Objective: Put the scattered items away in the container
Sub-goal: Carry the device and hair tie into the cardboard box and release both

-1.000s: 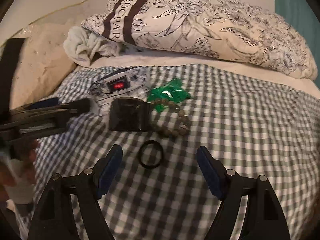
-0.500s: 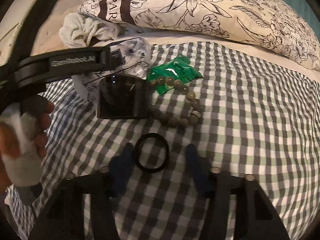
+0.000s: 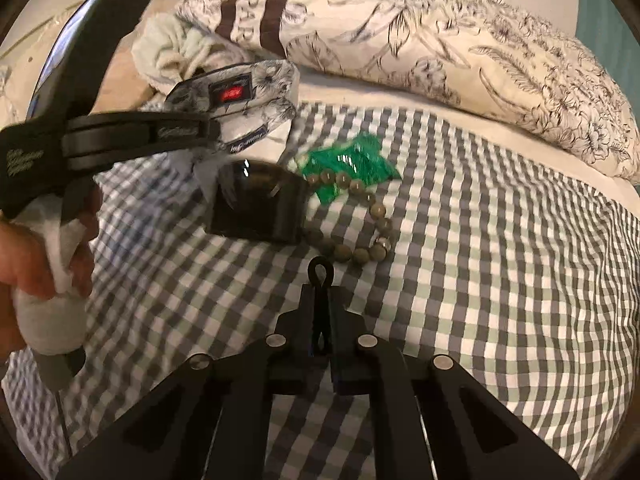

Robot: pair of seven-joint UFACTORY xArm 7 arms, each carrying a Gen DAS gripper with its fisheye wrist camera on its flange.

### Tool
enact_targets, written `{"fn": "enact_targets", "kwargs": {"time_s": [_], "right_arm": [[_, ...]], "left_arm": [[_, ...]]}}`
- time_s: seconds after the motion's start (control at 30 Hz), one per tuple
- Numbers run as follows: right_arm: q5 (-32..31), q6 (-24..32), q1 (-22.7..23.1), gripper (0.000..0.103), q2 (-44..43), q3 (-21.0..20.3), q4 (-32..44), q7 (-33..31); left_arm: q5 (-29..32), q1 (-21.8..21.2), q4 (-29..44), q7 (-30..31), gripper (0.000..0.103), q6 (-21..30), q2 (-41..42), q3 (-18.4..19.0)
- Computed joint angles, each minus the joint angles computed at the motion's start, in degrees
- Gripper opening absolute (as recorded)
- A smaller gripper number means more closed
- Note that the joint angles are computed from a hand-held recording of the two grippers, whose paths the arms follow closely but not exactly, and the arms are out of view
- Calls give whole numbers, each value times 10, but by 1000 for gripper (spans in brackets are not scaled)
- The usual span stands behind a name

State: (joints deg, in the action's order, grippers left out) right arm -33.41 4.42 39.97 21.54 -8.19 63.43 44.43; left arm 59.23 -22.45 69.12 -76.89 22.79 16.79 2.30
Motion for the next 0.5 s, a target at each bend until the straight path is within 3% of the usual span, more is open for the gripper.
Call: {"fn": "enact_targets", "kwargs": {"time_s": [0.07,0.17,0.23,0.3,0.4,0.5], "right_arm": [[-5,-19,8,6,-20,-14,-21,18],[-3,-35,3,6,-52,-18,-49,26],[-29,-41,23,6,-82,-44,-77,58],[-108,-40,69,6,-124,-98,-110,136],[-245,-10,80,6,-201,-109,-156,252],[-311,7,59,6,-268,-86,-206,317]], "left_arm": [[21,-9,-33,-20,22,16,-41,-1],[15,-2,-82,-17,22,50,-103,-32],[13,-4,-108,-23,22,88,-139,-58],[-1,-2,-134,-15,22,98,-172,-84],[5,-4,-167,-45,22,130,-215,-128],[-59,-8,-199,-37,22,117,-249,-158]]}}
